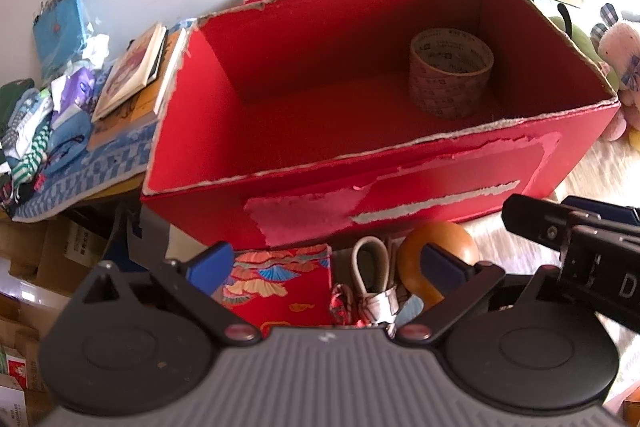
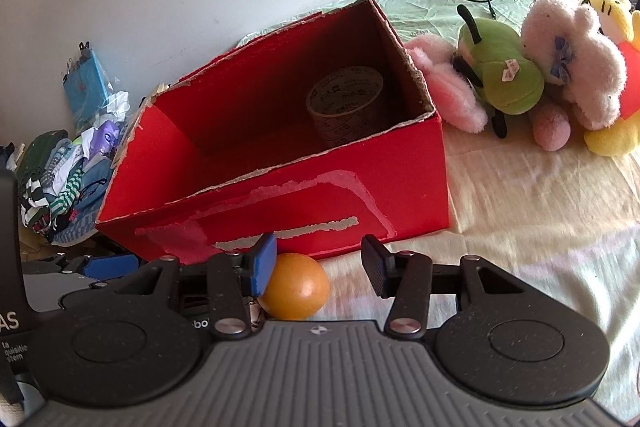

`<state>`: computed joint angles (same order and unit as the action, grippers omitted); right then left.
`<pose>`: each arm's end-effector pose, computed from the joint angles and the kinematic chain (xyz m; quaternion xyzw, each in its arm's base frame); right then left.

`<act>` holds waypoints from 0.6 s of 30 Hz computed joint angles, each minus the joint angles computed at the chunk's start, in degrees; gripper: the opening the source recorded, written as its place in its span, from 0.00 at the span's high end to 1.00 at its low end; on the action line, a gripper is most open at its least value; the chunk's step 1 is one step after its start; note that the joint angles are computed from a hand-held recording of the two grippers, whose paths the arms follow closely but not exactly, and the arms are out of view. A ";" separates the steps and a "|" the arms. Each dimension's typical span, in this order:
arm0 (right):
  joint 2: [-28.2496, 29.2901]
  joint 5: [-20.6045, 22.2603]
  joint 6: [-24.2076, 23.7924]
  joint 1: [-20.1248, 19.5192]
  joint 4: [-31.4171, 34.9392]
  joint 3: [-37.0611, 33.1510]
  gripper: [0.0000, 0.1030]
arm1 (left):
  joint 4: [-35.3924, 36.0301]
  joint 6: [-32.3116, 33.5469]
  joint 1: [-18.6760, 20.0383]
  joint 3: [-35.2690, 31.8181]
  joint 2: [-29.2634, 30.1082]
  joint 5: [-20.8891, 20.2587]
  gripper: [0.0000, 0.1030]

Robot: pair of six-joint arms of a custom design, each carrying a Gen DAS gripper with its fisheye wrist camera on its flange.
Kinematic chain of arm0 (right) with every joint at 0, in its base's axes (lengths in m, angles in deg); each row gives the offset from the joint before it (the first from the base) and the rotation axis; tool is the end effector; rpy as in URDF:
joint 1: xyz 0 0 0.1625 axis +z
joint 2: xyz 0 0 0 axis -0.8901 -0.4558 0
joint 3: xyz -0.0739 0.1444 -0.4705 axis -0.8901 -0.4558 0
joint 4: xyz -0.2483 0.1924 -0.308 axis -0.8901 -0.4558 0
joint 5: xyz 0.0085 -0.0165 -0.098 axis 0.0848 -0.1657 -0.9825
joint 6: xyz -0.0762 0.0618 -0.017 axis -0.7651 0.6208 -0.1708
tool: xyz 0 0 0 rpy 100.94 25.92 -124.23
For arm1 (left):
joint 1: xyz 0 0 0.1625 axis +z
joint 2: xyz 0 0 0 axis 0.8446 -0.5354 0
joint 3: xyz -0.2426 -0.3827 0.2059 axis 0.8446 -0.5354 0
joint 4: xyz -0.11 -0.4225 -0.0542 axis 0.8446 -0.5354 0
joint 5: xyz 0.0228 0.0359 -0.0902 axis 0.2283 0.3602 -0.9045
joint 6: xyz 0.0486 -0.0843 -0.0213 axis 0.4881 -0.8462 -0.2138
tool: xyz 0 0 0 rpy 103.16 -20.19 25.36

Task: Organize objects
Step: 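Grasp the brown pine cone with the right gripper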

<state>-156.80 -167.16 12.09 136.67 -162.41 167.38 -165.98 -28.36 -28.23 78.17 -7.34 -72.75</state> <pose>-0.0009 -0.4143 0.3200 -0.0215 -0.8990 0.3849 0.2080 -0.4029 -0.4642 -0.0835 0.3065 0.8511 -0.1681 0.3918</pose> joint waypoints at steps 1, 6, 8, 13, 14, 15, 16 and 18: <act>-0.09 0.09 0.14 -0.09 0.39 -0.06 0.51 | 0.08 -0.02 0.01 -0.04 0.01 0.00 0.03; -1.16 1.34 1.04 -0.91 3.05 -0.13 0.51 | 0.25 0.44 0.25 -0.42 0.22 -0.29 0.03; -1.52 1.73 1.09 -1.28 3.79 -0.05 0.51 | 0.37 0.57 0.24 -0.54 0.35 -0.39 0.03; -2.73 3.01 2.08 -2.39 6.86 -0.08 0.51 | 0.96 0.88 0.12 -0.69 0.70 -0.84 0.03; -2.99 3.34 2.29 -2.65 7.52 -0.11 0.51 | 1.12 0.88 0.08 -0.74 0.79 -0.94 0.03; -3.20 3.57 2.41 -2.89 8.03 -0.11 0.51 | 1.20 0.94 0.05 -0.74 0.84 -1.10 0.03; -3.34 3.65 2.49 -3.06 8.30 -0.06 0.51 | 1.26 1.01 0.03 -0.75 0.87 -1.31 0.03; -3.58 3.83 2.56 -3.39 8.78 -0.03 0.51 | 1.51 1.09 0.02 -0.83 0.93 -1.58 0.03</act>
<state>-160.38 -163.33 14.65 133.28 -153.63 167.35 -164.47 -27.27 -28.21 77.34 -6.40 -74.33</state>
